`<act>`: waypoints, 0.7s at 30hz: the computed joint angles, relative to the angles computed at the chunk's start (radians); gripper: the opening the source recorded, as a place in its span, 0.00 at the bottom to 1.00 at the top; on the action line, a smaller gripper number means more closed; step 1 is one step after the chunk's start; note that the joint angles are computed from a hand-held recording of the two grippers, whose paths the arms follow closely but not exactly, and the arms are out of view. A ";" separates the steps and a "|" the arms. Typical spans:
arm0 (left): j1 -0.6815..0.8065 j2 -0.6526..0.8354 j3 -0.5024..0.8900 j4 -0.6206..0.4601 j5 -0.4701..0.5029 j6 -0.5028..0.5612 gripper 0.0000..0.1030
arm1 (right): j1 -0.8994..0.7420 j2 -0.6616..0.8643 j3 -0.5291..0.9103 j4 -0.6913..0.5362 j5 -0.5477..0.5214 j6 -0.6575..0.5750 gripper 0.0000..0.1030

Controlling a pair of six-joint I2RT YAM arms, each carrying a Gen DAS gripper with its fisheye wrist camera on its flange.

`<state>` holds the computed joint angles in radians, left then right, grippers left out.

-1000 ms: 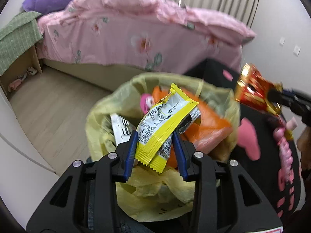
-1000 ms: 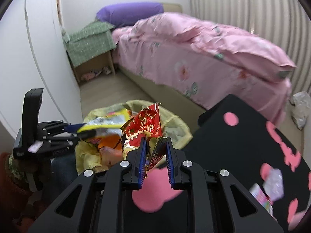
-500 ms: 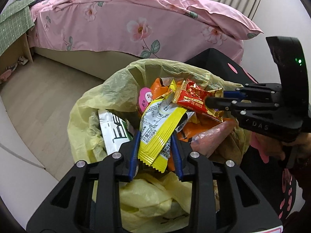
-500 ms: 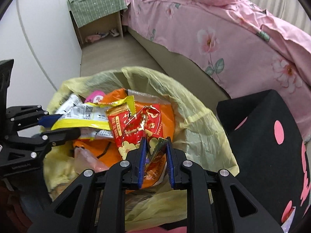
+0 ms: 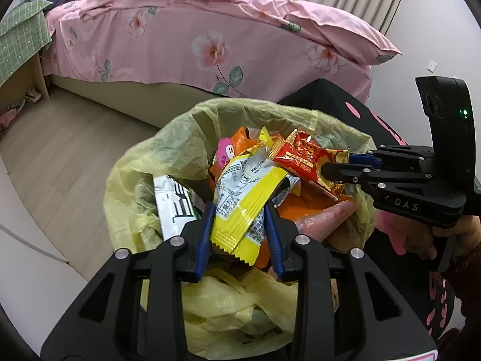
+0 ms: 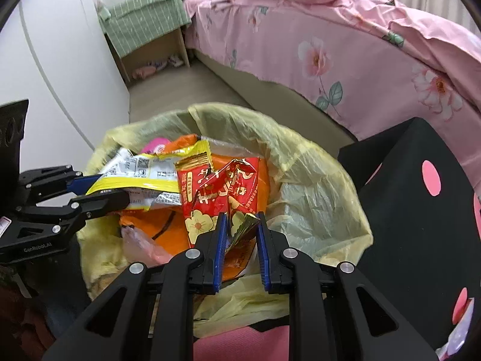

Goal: Collect trash
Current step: 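Open both tools to drop the wrappers into the yellow bag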

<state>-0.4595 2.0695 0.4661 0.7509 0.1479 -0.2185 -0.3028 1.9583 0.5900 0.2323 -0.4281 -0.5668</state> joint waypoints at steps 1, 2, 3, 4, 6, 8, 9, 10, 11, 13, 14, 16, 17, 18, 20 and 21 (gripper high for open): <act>0.000 -0.016 -0.009 -0.002 -0.005 -0.001 0.32 | -0.007 -0.014 -0.014 0.011 -0.012 0.002 0.18; -0.003 -0.029 -0.017 -0.004 -0.012 -0.002 0.32 | -0.012 -0.025 -0.022 0.019 -0.022 0.006 0.18; -0.003 -0.037 -0.020 -0.006 -0.015 -0.001 0.32 | -0.018 -0.037 -0.030 0.022 -0.036 0.011 0.18; -0.004 -0.046 -0.024 -0.009 -0.017 -0.001 0.32 | -0.025 -0.047 -0.035 0.022 -0.047 0.014 0.18; -0.003 -0.061 -0.030 -0.011 -0.016 -0.005 0.33 | -0.032 -0.064 -0.043 0.026 -0.058 0.018 0.18; 0.002 -0.079 -0.043 -0.005 -0.011 -0.015 0.37 | -0.036 -0.083 -0.054 0.022 -0.068 0.022 0.18; 0.002 -0.083 -0.048 0.002 -0.008 -0.023 0.39 | -0.034 -0.088 -0.056 0.022 -0.069 0.029 0.18; 0.006 -0.088 -0.054 0.011 0.000 -0.031 0.42 | -0.033 -0.086 -0.053 0.022 -0.070 0.033 0.18; 0.015 -0.094 -0.062 0.022 0.018 -0.039 0.46 | -0.031 -0.084 -0.050 0.021 -0.071 0.039 0.19; 0.024 -0.102 -0.066 0.030 0.040 -0.053 0.52 | -0.028 -0.074 -0.045 0.030 -0.069 0.058 0.20; 0.028 -0.111 -0.070 0.025 0.035 -0.058 0.52 | -0.029 -0.074 -0.045 0.033 -0.074 0.064 0.20; 0.026 -0.130 -0.079 0.016 0.015 -0.066 0.55 | -0.036 -0.079 -0.047 0.026 -0.088 0.061 0.39; 0.027 -0.143 -0.086 0.011 0.006 -0.072 0.58 | -0.040 -0.082 -0.047 0.018 -0.098 0.054 0.42; 0.027 -0.156 -0.095 0.008 -0.004 -0.080 0.59 | -0.044 -0.095 -0.051 0.009 -0.107 0.047 0.43; 0.026 -0.187 -0.112 0.003 -0.037 -0.099 0.60 | -0.052 -0.123 -0.056 -0.019 -0.116 0.027 0.43; 0.023 -0.208 -0.123 0.002 -0.060 -0.110 0.60 | -0.061 -0.146 -0.062 -0.038 -0.121 0.014 0.44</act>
